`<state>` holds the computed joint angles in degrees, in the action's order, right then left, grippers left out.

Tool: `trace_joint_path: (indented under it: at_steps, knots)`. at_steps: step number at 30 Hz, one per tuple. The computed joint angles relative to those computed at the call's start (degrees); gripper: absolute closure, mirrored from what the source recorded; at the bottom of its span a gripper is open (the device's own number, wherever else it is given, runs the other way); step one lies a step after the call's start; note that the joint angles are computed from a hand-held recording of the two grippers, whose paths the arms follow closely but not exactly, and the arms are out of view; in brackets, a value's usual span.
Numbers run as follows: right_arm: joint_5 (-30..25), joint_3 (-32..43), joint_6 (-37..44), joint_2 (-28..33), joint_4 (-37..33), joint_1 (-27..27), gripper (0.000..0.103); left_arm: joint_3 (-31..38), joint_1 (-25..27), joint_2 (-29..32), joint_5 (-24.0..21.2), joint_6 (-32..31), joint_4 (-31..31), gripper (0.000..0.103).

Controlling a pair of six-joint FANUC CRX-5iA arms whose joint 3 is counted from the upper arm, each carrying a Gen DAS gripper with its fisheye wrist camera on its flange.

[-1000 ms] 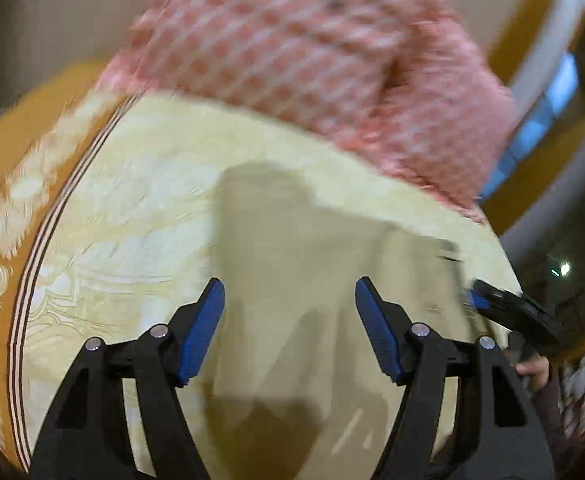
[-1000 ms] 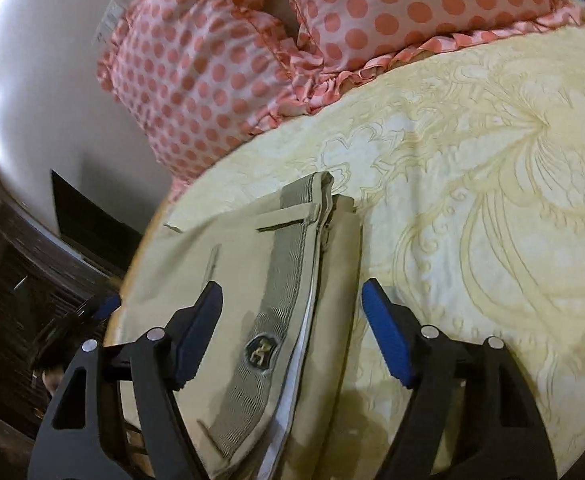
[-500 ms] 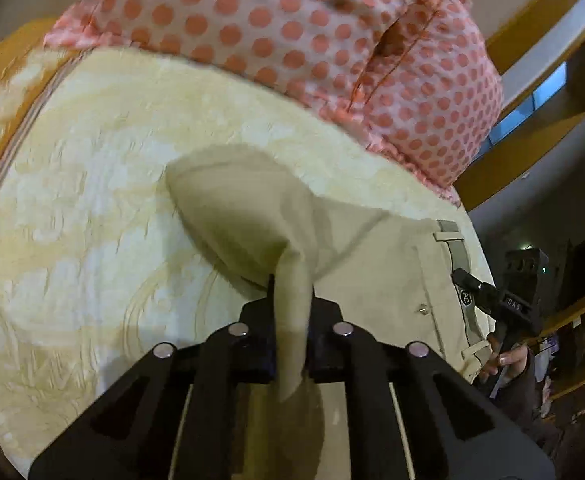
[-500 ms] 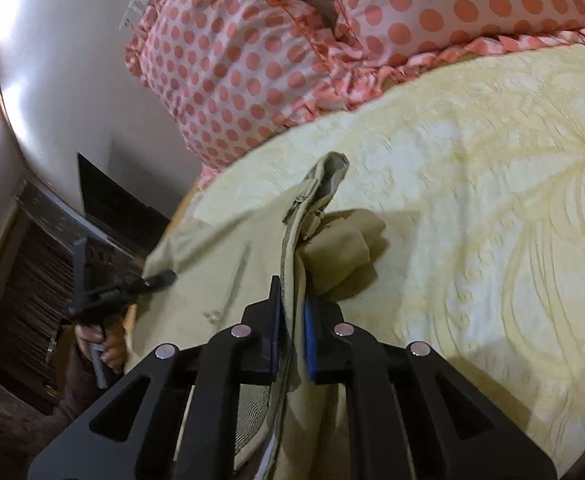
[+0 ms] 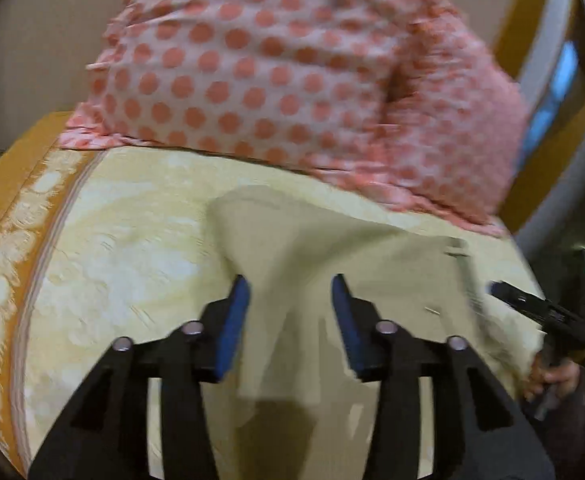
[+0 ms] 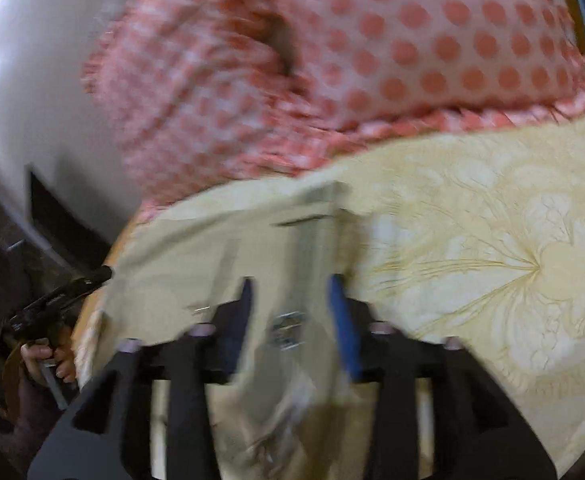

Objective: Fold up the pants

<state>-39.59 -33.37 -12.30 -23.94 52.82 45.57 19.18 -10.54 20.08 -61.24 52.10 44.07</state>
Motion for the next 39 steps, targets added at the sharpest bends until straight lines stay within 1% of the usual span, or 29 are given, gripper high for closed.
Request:
trace_joint_path:
  at_steps: [1, 2, 3, 4, 5, 6, 7, 8, 9, 10, 11, 12, 13, 14, 15, 16, 17, 19, 21, 23, 24, 25, 26, 28, 30, 31, 32, 33, 39]
  knots:
    - [3.27, -0.17, 2.06, -0.30, -1.45, 0.01, 0.054, -1.01, 0.40, -0.12, -3.39, -1.99, 2.76, 0.054]
    - [4.89, 0.27, 4.24, -0.10, -4.14, 0.02, 0.052, -1.31, 0.61, 0.18, -6.20, -2.70, 4.00, 0.053]
    - [4.75, 1.59, 7.52, 0.60, -8.67, 0.30, 0.047, -0.32, 0.42, 1.33, -9.52, -1.50, 3.40, 0.052]
    - [2.12, 3.77, 9.74, 2.74, -13.51, 0.45, 0.043, 1.61, -0.17, 2.64, -11.28, 0.98, 0.64, 0.052]
    - [2.21, 3.98, 9.78, 3.50, -15.35, -0.12, 0.042, 3.15, -0.74, 3.66, -11.93, 2.92, -1.92, 0.057]
    - [3.58, 2.87, 8.17, 2.50, -14.19, -0.71, 0.043, 3.82, -1.38, 4.42, -11.55, 4.60, -4.06, 0.063]
    - [1.96, 3.27, 6.53, 2.56, -14.09, -0.11, 0.043, 2.09, -1.45, 3.31, -8.69, 4.50, -4.29, 0.069]
    - [-1.91, 4.20, 4.59, 2.75, -12.79, 1.54, 0.043, 2.19, -1.51, 2.65, -8.46, 5.75, -5.90, 0.068]
    - [-7.39, 5.07, 2.22, 3.17, -10.16, 4.19, 0.038, 1.18, -1.20, 1.20, -8.42, 6.43, -6.50, 0.063]
    - [-12.25, 5.14, 0.24, 3.37, -6.16, 7.72, 0.034, -1.77, -0.92, -1.28, -6.39, 5.31, -6.06, 0.050]
    - [-14.41, 4.17, -1.87, 3.17, -2.13, 10.58, 0.023, -5.67, -0.69, -4.44, -3.32, 3.14, -5.43, 0.036]
    - [-16.57, 2.61, -5.20, 2.76, 2.37, 14.48, 0.014, -11.32, -0.36, -9.27, 1.24, -0.31, -5.13, 0.029]
    - [-17.74, 2.00, -6.88, 3.01, 4.28, 16.56, 0.012, -14.58, -0.23, -12.16, 3.95, -2.11, -5.25, 0.018]
    - [-21.09, 2.04, -8.37, 4.07, 5.64, 19.71, 0.012, -18.23, 0.09, -15.36, 6.36, -3.98, -5.23, 0.014]
    - [-23.96, 2.40, -9.19, 5.52, 6.20, 22.06, 0.012, -22.51, 0.72, -18.94, 7.98, -6.25, -4.72, 0.013]
    - [-27.36, 3.01, -10.44, 7.35, 6.11, 25.04, 0.012, -24.39, 0.97, -20.53, 8.30, -7.05, -4.41, 0.011]
    - [-29.34, 3.58, -11.48, 8.68, 5.67, 26.53, 0.012, -26.47, 1.40, -22.18, 8.20, -7.69, -4.05, 0.009]
    - [-31.53, 5.00, -13.13, 11.22, 4.17, 27.90, 0.012, -29.57, 2.18, -24.65, 7.23, -7.81, -4.71, 0.008]
    - [-33.66, 6.04, -14.13, 13.36, 3.56, 28.85, 0.012, -30.89, 1.71, -25.88, 7.49, -6.26, -7.75, 0.006]
    - [-36.56, 8.41, -13.41, 16.47, 1.98, 28.79, 0.011, -32.08, 1.57, -26.29, 8.00, -6.07, -8.29, 0.006]
    - [-38.86, 9.74, -13.20, 18.06, 1.40, 29.18, 0.010, -32.16, 1.41, -26.03, 7.85, -5.37, -8.52, 0.006]
    - [-39.49, 10.69, -12.97, 19.40, 1.35, 28.75, 0.008, -33.14, 1.32, -26.38, 8.88, -5.92, -7.72, 0.004]
    - [-40.05, 11.21, -13.12, 20.08, 1.16, 28.88, 0.005, -33.89, 1.39, -27.01, 9.58, -6.20, -7.79, 0.003]
    - [-41.77, 12.36, -13.80, 21.86, 1.00, 29.15, 0.002, -34.15, 0.74, -27.44, 10.91, -5.43, -9.58, 0.002]
    - [-45.53, 14.88, -13.07, 25.10, 0.21, 29.37, 0.001, -34.04, -0.47, -27.99, 12.67, -3.92, -13.07, 0.002]
    - [-47.06, 16.10, -11.92, 26.57, -0.15, 29.28, 0.001, -33.69, -1.63, -28.43, 13.97, -2.02, -16.82, 0.002]
    - [-48.06, 16.22, -12.69, 27.36, 0.59, 29.68, 0.001, -33.66, -2.59, -28.89, 15.33, -0.70, -19.47, 0.002]
    - [-48.18, 15.67, -14.51, 27.32, 1.16, 29.86, 0.001, -34.30, -2.82, -29.43, 16.36, -0.02, -19.71, 0.002]
    - [-48.09, 14.82, -14.56, 27.17, 1.91, 29.79, 0.001, -35.44, -2.43, -29.96, 17.26, -0.12, -18.38, 0.002]
